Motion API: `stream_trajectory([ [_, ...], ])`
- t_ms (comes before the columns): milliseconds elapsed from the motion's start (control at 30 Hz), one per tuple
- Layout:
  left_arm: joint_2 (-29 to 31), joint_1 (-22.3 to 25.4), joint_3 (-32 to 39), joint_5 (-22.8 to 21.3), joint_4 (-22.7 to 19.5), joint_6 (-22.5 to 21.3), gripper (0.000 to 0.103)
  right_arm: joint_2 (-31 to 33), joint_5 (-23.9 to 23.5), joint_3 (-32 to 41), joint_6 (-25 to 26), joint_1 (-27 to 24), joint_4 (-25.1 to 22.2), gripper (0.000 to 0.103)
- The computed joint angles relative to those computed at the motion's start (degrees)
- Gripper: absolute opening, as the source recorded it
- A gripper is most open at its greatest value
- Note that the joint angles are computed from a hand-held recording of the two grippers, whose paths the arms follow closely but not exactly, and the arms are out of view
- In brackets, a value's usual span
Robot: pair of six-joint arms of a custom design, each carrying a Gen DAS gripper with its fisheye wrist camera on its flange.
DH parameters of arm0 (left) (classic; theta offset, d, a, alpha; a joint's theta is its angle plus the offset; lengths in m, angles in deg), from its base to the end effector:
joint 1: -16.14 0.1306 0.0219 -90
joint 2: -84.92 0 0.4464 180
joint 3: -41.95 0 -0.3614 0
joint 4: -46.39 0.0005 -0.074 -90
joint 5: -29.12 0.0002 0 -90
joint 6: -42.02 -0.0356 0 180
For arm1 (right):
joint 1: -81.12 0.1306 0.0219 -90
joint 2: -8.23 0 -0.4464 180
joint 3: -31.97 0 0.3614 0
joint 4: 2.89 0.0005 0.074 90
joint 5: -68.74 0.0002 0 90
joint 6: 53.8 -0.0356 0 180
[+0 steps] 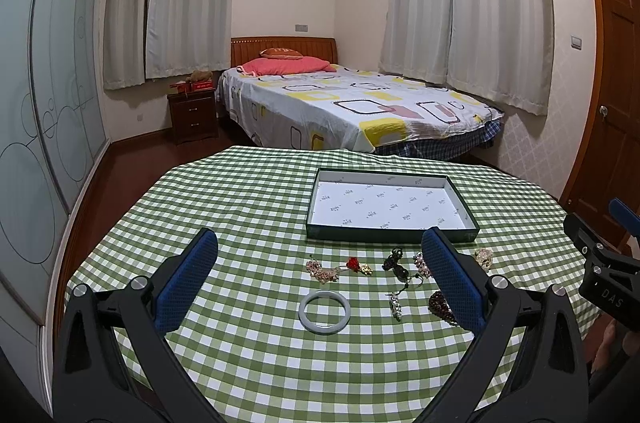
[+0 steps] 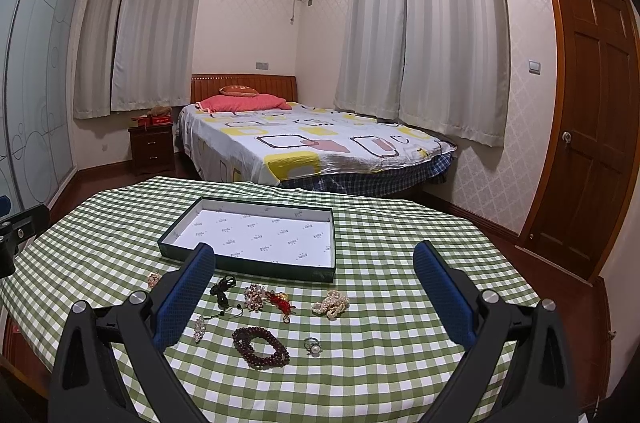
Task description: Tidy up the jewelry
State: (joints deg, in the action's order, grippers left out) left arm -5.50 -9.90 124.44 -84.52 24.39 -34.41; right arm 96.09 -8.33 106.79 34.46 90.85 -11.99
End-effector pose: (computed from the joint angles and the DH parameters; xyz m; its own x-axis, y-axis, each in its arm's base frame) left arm 0.4286 -0.1941 0.4804 -0.4451 -0.0217 -0.8952 -0.0176 0.9997 -0.0155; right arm 0.4528 0.0690 0.4540 -0.3701 -0.0334 -0.9284 0.0508 0.9971 -0.0562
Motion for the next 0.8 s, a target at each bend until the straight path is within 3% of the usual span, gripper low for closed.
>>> stream_trajectory([
  [800,0.2,-0.4,-0.1,-0.3,-0.2,0.7,0.099,0.2,0.1,0.0,0.0,0.1,0.4,0.097],
])
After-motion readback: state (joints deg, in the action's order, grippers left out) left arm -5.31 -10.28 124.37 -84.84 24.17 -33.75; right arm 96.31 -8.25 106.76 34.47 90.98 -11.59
